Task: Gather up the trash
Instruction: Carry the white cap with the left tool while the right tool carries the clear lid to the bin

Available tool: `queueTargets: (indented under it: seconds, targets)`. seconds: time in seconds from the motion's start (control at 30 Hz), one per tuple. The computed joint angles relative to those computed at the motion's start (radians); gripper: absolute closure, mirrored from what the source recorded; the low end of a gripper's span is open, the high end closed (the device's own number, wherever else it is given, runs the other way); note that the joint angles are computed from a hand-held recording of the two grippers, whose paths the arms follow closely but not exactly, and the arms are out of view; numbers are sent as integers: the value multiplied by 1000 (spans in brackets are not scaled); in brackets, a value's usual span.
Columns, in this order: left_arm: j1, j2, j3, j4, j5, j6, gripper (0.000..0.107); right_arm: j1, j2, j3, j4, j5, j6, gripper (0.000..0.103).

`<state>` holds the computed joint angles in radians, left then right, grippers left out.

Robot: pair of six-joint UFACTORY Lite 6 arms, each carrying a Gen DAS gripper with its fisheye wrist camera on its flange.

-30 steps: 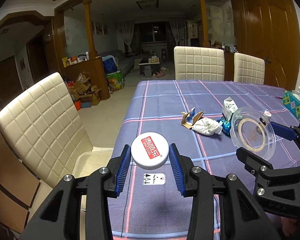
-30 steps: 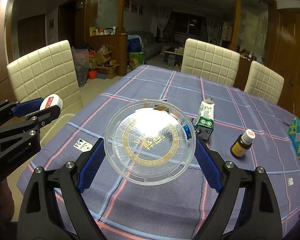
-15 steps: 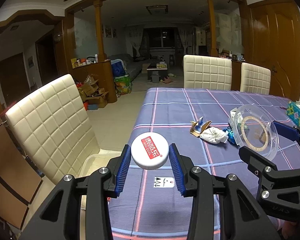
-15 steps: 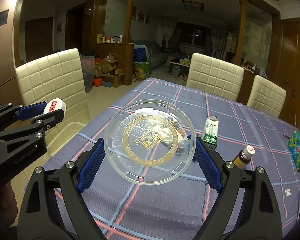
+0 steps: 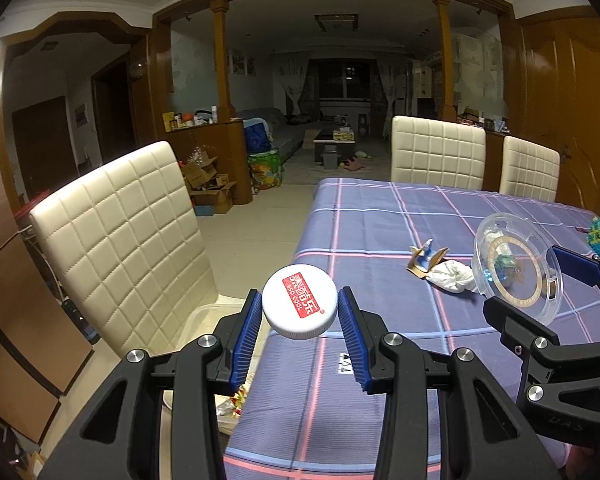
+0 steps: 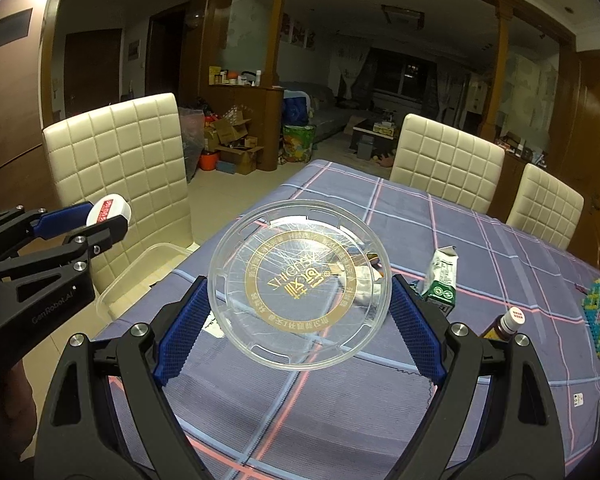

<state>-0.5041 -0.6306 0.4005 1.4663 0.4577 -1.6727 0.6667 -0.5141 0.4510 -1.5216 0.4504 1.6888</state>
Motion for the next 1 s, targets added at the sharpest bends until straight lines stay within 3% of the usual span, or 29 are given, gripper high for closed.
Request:
queueTargets:
  seconds: [0.2,0.33,0.63,1.0]
  targets:
    - [39,17,12,-11,-19,22,68,-25,22,9,-52,-34,40,16]
    - [19,42,33,-22,22,42,68,-89,35,19,-86,-117,62,16]
    - [99,88,67,17,18,26,68,-125,199,144,-241,-196,180,16]
    - [297,223,87,293,-76,-215,68,-97,440,327,-372,-214,286,16]
